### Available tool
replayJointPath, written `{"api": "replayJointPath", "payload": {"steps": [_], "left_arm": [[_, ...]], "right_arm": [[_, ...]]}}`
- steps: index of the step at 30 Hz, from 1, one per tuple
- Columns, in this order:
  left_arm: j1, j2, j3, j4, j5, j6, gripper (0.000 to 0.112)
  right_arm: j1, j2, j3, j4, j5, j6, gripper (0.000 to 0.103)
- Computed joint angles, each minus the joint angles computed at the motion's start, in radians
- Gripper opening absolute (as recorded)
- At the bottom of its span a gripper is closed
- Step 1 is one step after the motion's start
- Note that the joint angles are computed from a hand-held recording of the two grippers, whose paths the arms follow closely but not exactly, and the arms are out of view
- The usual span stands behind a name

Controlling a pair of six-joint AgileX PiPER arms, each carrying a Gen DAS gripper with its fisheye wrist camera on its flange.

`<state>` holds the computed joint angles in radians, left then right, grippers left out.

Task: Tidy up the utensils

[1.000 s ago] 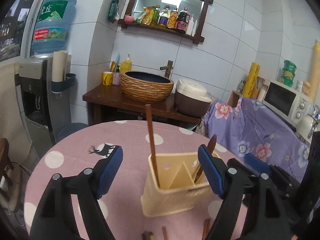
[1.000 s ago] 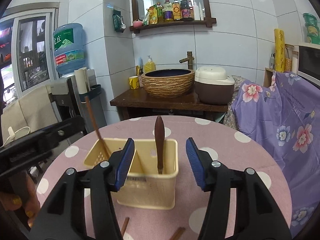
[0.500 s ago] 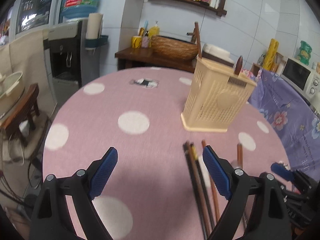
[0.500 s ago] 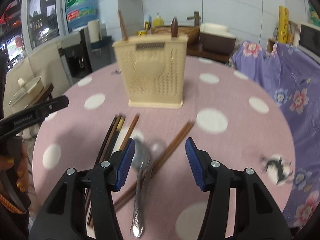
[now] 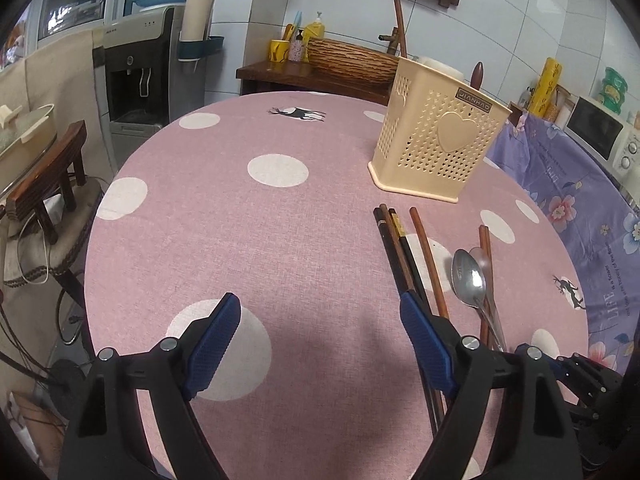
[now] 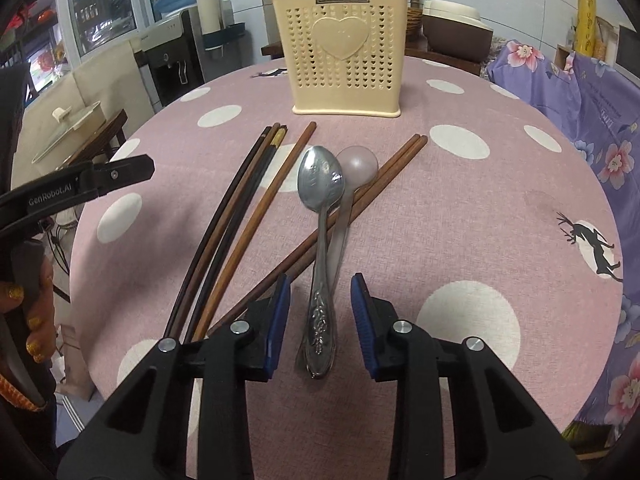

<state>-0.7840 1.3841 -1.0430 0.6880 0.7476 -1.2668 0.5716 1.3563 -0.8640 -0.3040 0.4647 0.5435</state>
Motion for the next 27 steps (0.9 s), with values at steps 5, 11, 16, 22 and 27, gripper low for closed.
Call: {"api": "replayJointPath", "payload": {"steps": [5,11,16,22,27], "left_arm": [[-0.013,-0.007,0.006,0.011,0.003,-0.020,0.080],[-0.012,-0.004,0.002,-0.001,-0.004,-0.018,0.080],[-0.018,0.001,-0.004,0.006,0.002,-0.025,0.080],[-0.022,0.011,-0.014,0.010,0.001,-0.026,0.080],[-0.029,0.026,-0.028,0.009,-0.001,-0.020,0.080]], "right_arm": [[-0.002,0.017,-0.010,-0.016,0.007,0.012,0.027],[-0.002,0.049,-0.040,-0.057,0.011,0.065,0.012],[-0.036,0.043,-0.023,0.009,-0.045,0.022,0.011],[-0.049,-0.009,0.002,-0.131,-0.061,0.158,0.011],[-0.132,-0.058,0.026,-0.184,-0.055,0.215,0.011]]}}
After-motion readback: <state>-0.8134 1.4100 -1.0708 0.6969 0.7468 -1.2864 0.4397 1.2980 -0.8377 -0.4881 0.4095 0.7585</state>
